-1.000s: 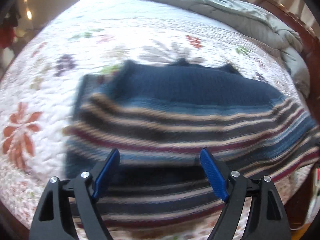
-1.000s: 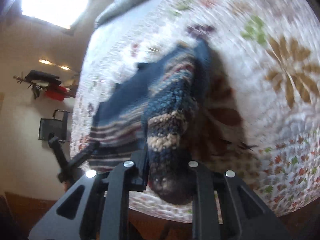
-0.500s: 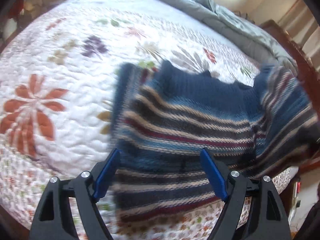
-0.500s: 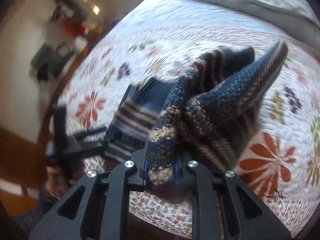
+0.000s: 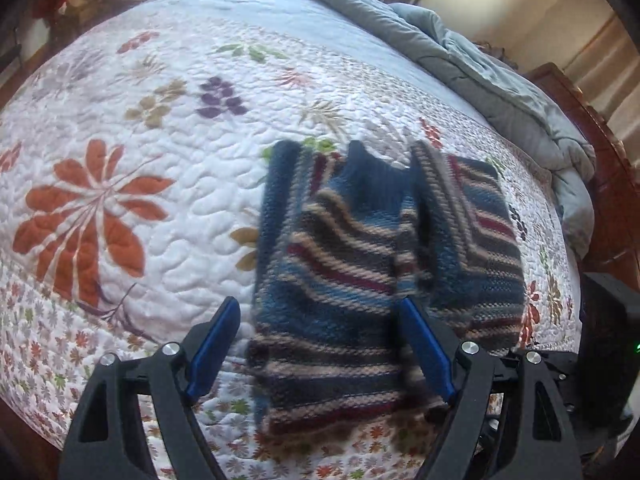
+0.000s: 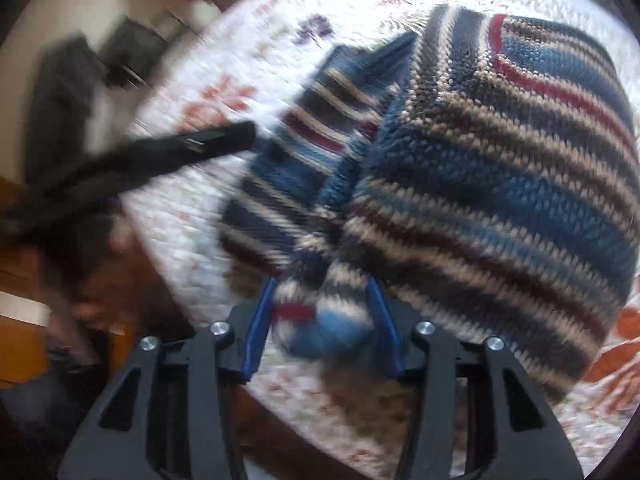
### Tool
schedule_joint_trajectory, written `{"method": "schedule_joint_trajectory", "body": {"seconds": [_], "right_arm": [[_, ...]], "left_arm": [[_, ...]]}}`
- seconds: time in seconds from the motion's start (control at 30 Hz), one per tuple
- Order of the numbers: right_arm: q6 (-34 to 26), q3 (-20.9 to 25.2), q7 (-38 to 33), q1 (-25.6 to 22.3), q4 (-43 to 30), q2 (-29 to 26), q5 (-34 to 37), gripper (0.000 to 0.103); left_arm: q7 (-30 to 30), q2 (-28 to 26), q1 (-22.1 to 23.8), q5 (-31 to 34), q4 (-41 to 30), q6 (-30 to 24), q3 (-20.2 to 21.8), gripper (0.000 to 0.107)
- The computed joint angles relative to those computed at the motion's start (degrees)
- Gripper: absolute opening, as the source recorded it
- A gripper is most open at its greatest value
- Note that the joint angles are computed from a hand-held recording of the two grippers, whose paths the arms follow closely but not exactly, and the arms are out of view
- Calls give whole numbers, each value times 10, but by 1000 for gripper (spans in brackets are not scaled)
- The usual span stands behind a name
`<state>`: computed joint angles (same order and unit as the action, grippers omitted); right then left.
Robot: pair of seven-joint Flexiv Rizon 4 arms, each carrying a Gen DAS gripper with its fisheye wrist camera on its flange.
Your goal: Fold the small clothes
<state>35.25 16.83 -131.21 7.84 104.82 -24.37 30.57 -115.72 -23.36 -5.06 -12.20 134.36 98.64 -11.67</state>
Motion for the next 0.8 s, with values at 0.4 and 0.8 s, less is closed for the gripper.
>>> {"method": "schedule_joint_trajectory", "body": {"seconds": [0.4, 0.8], "right_arm": [[-57, -57, -58, -97, -6, 60, 110, 47], [-40, -66, -74, -138, -7, 20, 147, 47]], "left_arm": [[72, -71, -48, -26, -161, -107, -22, 82], [104, -116, -5, -123, -172, -121, -99, 23]]}}
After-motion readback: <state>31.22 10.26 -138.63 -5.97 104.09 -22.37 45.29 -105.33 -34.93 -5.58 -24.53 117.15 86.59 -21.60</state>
